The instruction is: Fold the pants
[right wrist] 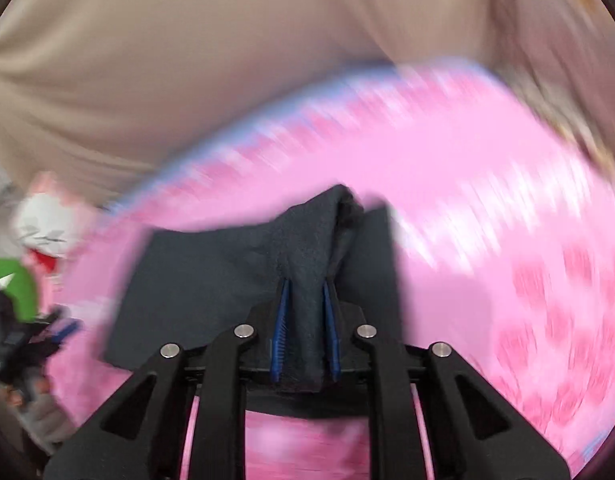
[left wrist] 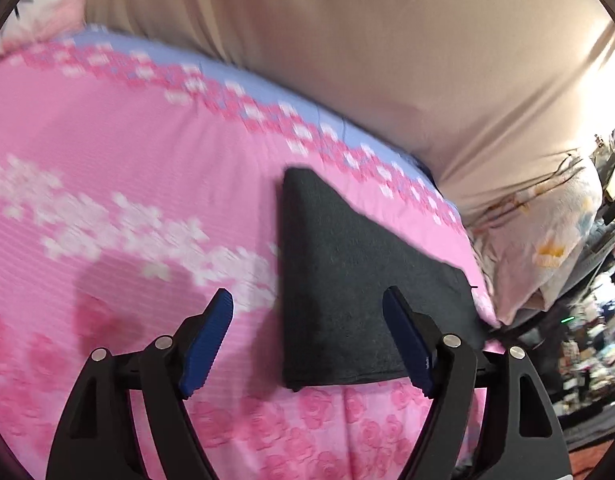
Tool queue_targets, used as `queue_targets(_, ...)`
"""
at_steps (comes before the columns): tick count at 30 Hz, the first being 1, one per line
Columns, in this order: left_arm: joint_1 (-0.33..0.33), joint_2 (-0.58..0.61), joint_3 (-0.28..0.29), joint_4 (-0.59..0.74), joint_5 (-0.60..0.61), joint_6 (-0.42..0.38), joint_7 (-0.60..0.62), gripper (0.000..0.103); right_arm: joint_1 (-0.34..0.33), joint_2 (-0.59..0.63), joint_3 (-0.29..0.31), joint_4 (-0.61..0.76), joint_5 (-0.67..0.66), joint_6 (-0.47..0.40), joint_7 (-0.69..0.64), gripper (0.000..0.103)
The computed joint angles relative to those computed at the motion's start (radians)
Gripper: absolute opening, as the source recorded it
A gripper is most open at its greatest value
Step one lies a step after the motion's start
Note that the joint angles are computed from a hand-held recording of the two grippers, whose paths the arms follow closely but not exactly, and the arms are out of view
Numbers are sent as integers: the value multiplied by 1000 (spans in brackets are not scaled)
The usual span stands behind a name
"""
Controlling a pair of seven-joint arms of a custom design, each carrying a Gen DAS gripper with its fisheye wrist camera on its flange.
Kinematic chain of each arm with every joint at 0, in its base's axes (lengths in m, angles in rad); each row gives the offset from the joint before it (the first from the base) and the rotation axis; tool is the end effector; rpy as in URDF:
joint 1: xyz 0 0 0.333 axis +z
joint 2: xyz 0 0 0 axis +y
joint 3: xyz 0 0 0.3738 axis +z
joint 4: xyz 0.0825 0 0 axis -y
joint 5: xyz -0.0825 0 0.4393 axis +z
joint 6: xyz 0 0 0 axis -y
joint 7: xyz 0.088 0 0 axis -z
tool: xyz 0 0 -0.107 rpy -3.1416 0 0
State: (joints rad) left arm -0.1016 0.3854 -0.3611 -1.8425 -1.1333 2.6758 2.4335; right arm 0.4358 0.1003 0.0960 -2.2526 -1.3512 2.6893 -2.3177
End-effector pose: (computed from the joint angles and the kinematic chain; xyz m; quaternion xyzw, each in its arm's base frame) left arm 0.6749 -0.2777 0.3854 0.5256 -0.7315 0.4278 0.0750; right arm 0.4926 0.3259 0.3562 -0.3903 0.8369 -0.1969 0.3295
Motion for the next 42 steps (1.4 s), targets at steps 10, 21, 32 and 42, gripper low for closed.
queue_targets(10, -43, 134, 13, 133, 179, -52, -245, 74, -21, 37, -5, 71, -100, 37, -17, 60)
queue_targets(21, -37, 152, -23, 147, 256, -1, -270, 78, -21, -27, -4, 16, -38, -27, -112, 12)
queue_targets(32, -18, 223, -68, 215, 264, -91, -211, 40, -44, 21, -9, -1, -122, 98, 110, 72)
queue_targets(42, 32, 59, -39, 146, 216, -69, -88, 10, 3, 23, 19, 134, -258, 106, 112, 26)
